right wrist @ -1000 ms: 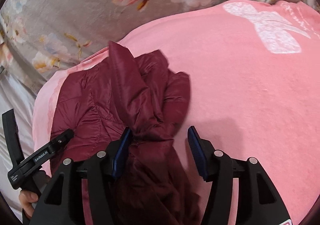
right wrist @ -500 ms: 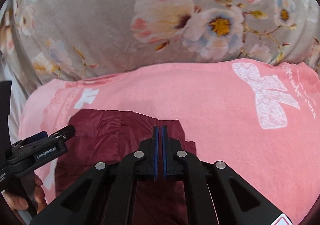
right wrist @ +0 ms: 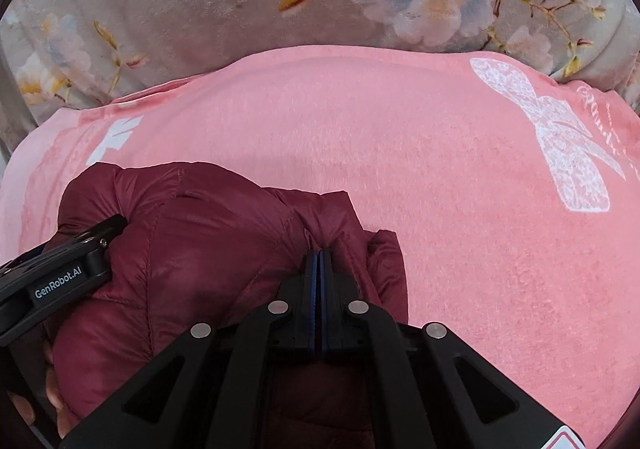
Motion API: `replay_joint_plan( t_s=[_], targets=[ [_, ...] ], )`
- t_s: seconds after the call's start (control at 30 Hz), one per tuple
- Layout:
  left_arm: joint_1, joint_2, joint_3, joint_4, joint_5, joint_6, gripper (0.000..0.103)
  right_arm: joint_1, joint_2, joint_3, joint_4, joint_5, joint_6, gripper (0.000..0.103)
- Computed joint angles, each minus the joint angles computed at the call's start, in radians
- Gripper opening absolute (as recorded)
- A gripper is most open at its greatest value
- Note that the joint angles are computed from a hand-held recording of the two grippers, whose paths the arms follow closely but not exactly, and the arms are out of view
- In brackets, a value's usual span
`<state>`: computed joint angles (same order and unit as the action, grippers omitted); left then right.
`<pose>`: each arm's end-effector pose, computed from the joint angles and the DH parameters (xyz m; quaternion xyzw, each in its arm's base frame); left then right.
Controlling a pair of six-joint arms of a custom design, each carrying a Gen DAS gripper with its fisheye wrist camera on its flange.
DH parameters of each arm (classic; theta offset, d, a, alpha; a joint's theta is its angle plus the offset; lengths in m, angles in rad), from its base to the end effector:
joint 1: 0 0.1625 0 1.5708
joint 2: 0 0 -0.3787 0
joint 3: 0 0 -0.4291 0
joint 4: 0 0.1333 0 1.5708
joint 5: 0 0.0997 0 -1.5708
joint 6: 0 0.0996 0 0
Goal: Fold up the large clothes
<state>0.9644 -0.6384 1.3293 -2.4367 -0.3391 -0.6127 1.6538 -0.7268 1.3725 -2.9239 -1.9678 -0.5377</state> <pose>-0.2343 -0.7365 0.0995 -0.0530 0.8130 -0.3879 0.4310 0.1576 -0.7507 0.1509 0.2158 -0.8966 0.2891 0.2568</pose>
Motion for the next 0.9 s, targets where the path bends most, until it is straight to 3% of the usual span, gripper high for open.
replay_joint_plan(
  t_s=[0.67, 0.77, 0.83, 0.9],
  targets=[
    [0.007, 0.047, -0.024, -0.055, 0.050, 0.056, 0.098, -0.017, 0.005, -0.009, 0.011, 0.038, 0.026, 0.000],
    [-0.007, -0.002, 0.025, -0.025, 0.006, 0.035, 0.098, -0.006, -0.055, 0.040, 0.025, 0.011, 0.027, 0.001],
    [-0.044, -0.072, 0.116, -0.012, -0.023, -0.001, 0.098, 0.002, -0.129, 0.122, 0.010, 0.019, 0.014, 0.011],
    [-0.097, -0.150, 0.222, 0.036, -0.034, -0.054, 0.098, 0.006, -0.221, 0.225, 0.008, 0.024, -0.014, 0.011]
  ],
)
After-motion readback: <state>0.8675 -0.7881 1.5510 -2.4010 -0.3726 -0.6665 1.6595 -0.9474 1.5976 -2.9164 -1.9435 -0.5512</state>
